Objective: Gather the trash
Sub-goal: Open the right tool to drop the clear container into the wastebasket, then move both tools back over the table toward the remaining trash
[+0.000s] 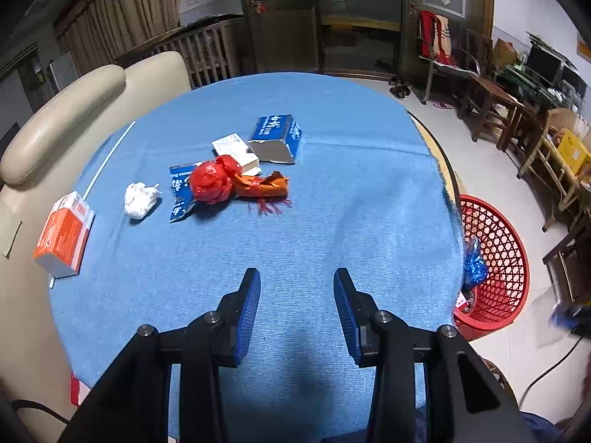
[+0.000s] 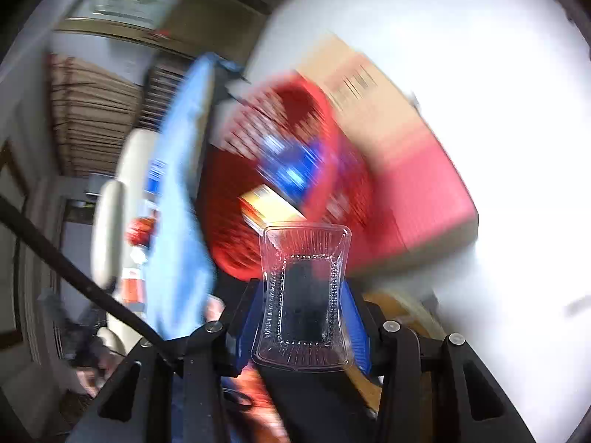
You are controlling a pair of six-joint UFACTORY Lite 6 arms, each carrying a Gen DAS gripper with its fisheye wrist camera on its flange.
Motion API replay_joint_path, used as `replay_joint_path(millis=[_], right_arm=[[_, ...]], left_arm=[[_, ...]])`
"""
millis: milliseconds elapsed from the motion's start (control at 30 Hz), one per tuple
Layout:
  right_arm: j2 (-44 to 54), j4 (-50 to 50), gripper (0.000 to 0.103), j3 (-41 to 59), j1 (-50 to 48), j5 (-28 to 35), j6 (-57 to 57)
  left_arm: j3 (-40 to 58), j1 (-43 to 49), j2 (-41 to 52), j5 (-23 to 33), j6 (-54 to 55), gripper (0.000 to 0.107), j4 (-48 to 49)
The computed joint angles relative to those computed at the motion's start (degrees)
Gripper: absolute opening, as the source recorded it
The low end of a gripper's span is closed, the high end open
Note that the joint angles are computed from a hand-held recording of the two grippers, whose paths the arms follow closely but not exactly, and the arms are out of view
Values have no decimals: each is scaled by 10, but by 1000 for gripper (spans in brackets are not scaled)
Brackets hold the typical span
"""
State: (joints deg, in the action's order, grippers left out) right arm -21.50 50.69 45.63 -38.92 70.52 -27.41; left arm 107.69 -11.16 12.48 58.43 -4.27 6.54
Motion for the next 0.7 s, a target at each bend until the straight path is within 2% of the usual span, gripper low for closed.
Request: replay_joint_path(millis=[67,100,167,233,367,500,700], right_arm=[[14,15,53,60,17,-6,19],[23,22,60,86,39,-32,37],[43,15,61,114,93,-101,70],[75,-8,72,133,157,-168,119],[139,-119,74,176,254,-268,235],[167,-138,74,213,296,-287,259],[263,-173,74,360,408,-299,304]], left_arm=[[2,4,1,1,-2,42,-1],[3,6,0,2,-1,42,-3],[5,9,-2,3,1,42,-2],[7,15,-4,2,4,42,0],[18,49,1,-1,11,49,-3],[41,104,23,-2,23,49,-19],[88,183,73,1,37,49,-40]])
